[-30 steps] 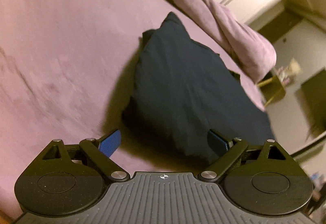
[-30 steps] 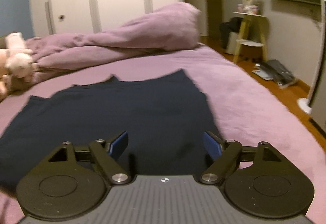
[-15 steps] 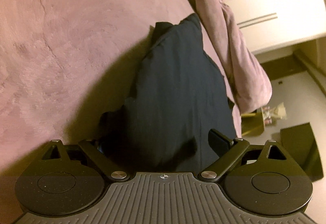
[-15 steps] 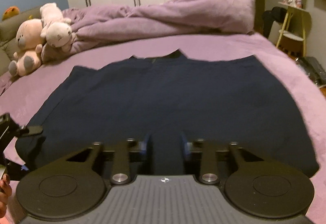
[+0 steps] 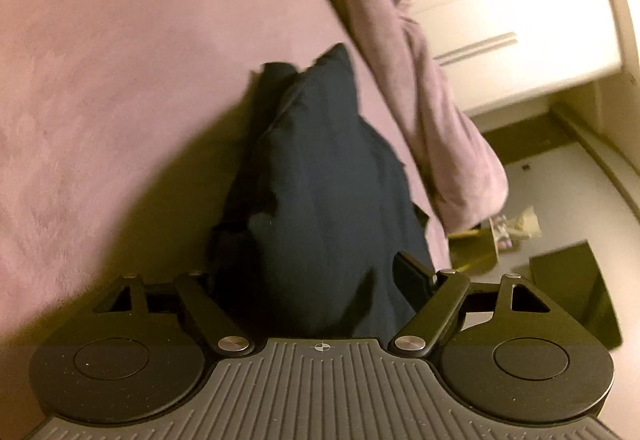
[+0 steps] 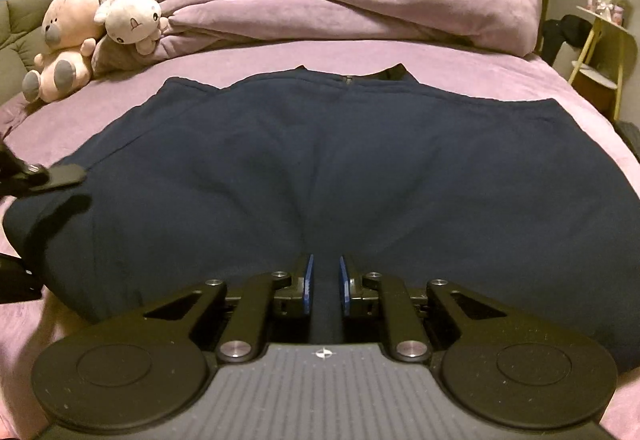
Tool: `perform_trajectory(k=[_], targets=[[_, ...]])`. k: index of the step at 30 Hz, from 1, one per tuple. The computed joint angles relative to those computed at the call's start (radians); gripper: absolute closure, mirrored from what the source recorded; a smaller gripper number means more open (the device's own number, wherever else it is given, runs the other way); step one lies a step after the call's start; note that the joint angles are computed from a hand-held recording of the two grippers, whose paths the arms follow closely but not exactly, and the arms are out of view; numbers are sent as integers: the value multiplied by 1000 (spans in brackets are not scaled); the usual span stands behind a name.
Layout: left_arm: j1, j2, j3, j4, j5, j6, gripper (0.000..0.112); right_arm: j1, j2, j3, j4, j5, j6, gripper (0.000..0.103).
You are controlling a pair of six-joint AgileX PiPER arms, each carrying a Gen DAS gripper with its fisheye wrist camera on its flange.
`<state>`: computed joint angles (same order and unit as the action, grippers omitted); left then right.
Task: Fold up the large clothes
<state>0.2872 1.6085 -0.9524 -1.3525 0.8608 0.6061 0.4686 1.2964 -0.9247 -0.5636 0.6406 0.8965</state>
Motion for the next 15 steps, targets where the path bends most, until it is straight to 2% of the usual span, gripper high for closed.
perform_trajectory(k=[1, 3, 6, 10, 12, 15], targets=[[2, 14, 2, -17, -1, -13, 30, 3, -8, -5, 8, 4, -5, 89], [26, 41, 9, -50, 16, -20, 44, 9, -17, -14, 21, 5, -20, 89], [40, 64, -5, -29, 35, -39, 51, 24, 9, -10, -10, 4, -1, 89], [23, 40, -27, 32, 17, -59, 58, -13, 40, 38, 5, -80, -13, 89], [13, 22, -38, 70, 1, -80, 60, -34, 42, 32, 56, -89, -81, 89], [-11, -8, -70, 147, -17, -145, 62, -100, 1, 16, 229, -90, -240, 89]])
